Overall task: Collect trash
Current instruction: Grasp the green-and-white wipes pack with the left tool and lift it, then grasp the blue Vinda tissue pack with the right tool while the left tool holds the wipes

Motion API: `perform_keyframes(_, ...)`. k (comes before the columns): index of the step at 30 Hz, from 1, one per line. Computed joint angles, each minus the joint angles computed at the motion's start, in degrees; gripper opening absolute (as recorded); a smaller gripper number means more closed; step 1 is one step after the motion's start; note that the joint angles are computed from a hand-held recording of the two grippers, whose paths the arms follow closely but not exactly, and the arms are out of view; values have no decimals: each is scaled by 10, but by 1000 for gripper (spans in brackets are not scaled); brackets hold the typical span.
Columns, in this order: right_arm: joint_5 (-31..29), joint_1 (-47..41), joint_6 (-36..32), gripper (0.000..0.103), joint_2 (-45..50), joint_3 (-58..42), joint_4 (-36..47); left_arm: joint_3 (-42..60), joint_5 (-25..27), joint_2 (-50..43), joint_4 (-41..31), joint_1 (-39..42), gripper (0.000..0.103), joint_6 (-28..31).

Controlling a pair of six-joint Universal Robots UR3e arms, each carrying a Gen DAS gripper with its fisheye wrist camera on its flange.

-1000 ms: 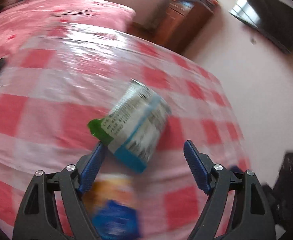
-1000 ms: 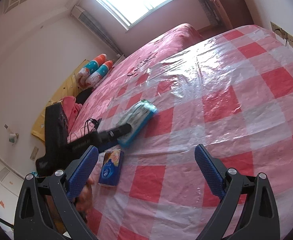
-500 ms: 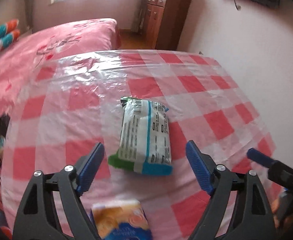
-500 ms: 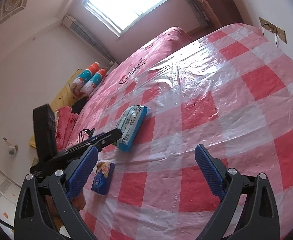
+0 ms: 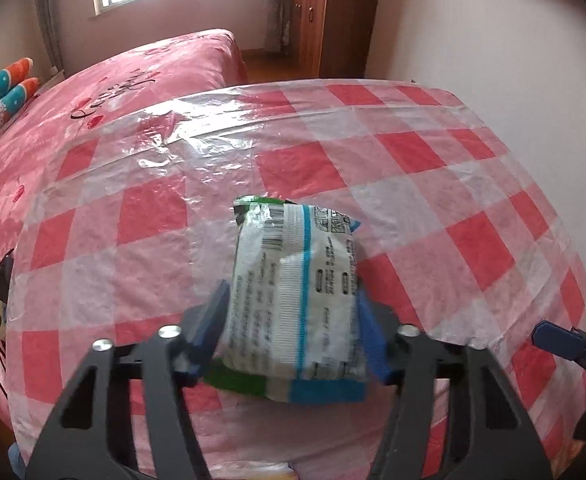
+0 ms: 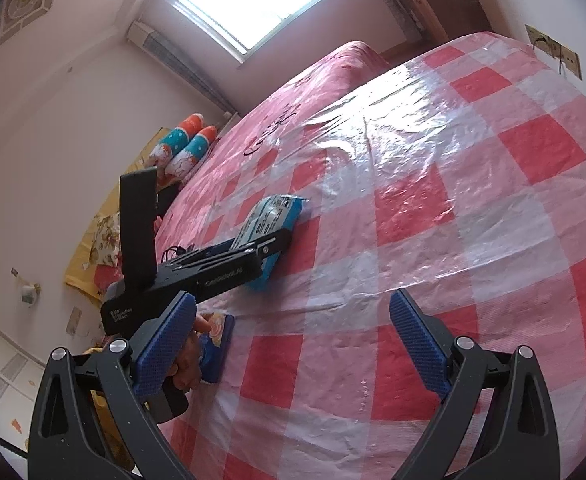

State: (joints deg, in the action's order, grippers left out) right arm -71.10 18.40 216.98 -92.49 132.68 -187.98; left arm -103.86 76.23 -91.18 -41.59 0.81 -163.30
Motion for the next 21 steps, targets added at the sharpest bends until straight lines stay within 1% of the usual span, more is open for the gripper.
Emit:
perform_keyframes(3, -7, 15, -6, 96, 11, -16, 8, -11, -11, 16, -6, 15, 48, -11)
perform_keyframes(5, -13, 22, -11, 96, 16, -27, 17, -30, -18, 39, -6, 29, 48, -12)
perform_keyframes(8, -20, 32, -17, 96, 24, -38, 24, -74, -54, 106, -21, 80, 48, -7)
perform_keyframes(10, -19, 37, -18, 96, 31, -43, 24, -107, -78, 168, -46, 129, 48, 4)
perform_keyframes(12, -19, 44, -21, 96, 40, -51, 24, -136, -105, 238, -92, 188, 48, 26)
perform_keyframes(14, -22, 56, -26, 96, 50, -65, 29, -157, -129, 301, -155, 248, 48, 57)
perform_keyframes(16, -29, 73, -30, 96, 64, -82, 34, -175, -151, 366, -234, 311, 48, 102)
perform_keyframes(17, -31, 81, -30, 96, 71, -90, 36, -183, -165, 402, -288, 348, 48, 135)
perform_keyframes(21, -57, 110, -40, 96, 91, -123, 61, -190, -200, 477, -455, 427, 48, 228)
